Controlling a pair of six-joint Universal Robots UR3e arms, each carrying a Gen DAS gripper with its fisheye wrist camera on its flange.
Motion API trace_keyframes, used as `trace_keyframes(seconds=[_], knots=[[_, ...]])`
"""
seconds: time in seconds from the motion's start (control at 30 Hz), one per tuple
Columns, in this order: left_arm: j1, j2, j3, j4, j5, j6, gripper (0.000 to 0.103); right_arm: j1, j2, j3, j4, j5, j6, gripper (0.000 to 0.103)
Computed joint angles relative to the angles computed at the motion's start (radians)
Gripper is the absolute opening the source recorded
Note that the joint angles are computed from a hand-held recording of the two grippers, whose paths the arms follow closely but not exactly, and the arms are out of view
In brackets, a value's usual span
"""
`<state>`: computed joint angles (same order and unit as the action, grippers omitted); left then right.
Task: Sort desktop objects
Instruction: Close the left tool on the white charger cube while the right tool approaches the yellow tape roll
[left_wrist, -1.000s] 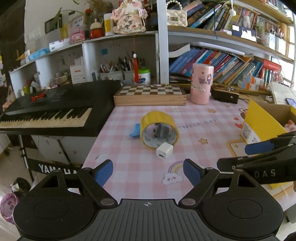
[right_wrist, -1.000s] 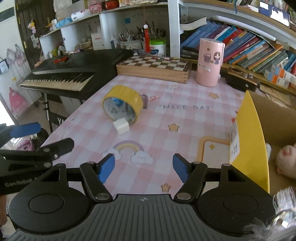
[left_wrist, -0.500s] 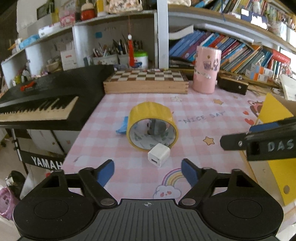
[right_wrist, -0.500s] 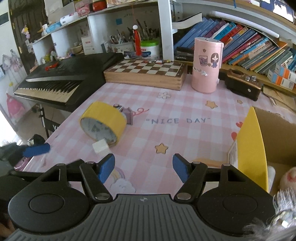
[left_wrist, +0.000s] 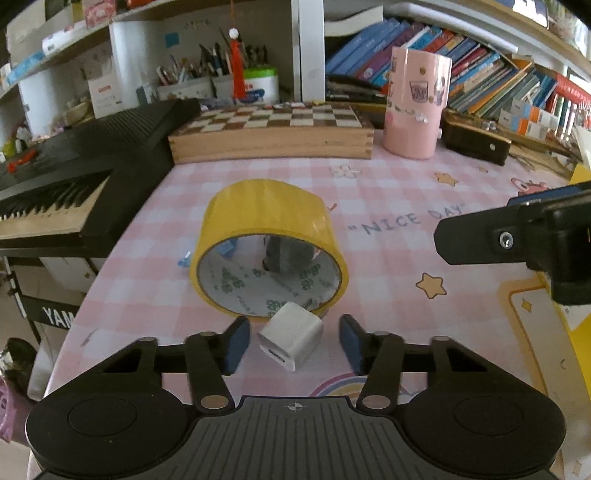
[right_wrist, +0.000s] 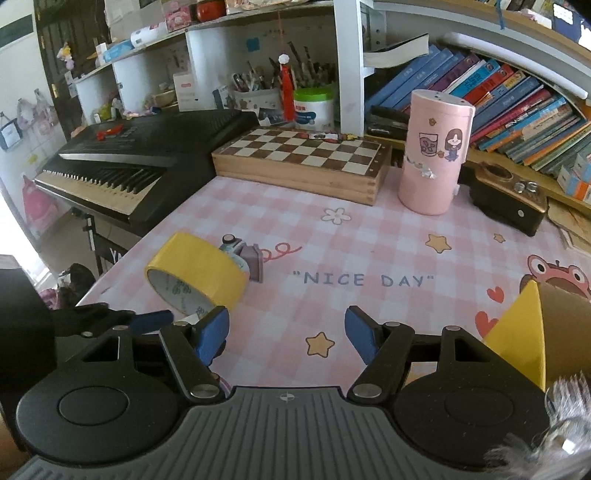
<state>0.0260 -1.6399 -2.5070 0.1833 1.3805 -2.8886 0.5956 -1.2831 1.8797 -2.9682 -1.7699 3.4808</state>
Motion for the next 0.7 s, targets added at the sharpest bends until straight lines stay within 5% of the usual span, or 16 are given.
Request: trace_keyframes(seconds=[0.17,0.37,0.7], knots=[[0.041,0.076,-0.025,-0.080,-0.034,0.029,0.035,-0.030,0.031,-0.027,0.000,0.067,-0.022,0.069],[0.197,0.378,-0.120,-0.323,-0.108,0.097,0.035,-0.057,0.113,-0.114,0.002,0.176,-0.100,0.073],[0.480,0.832,-0.154,-0.764,-0.211,0.148,0.035,-0.118,0.312,-0.338,0.016,0.382,-0.434,0.072]])
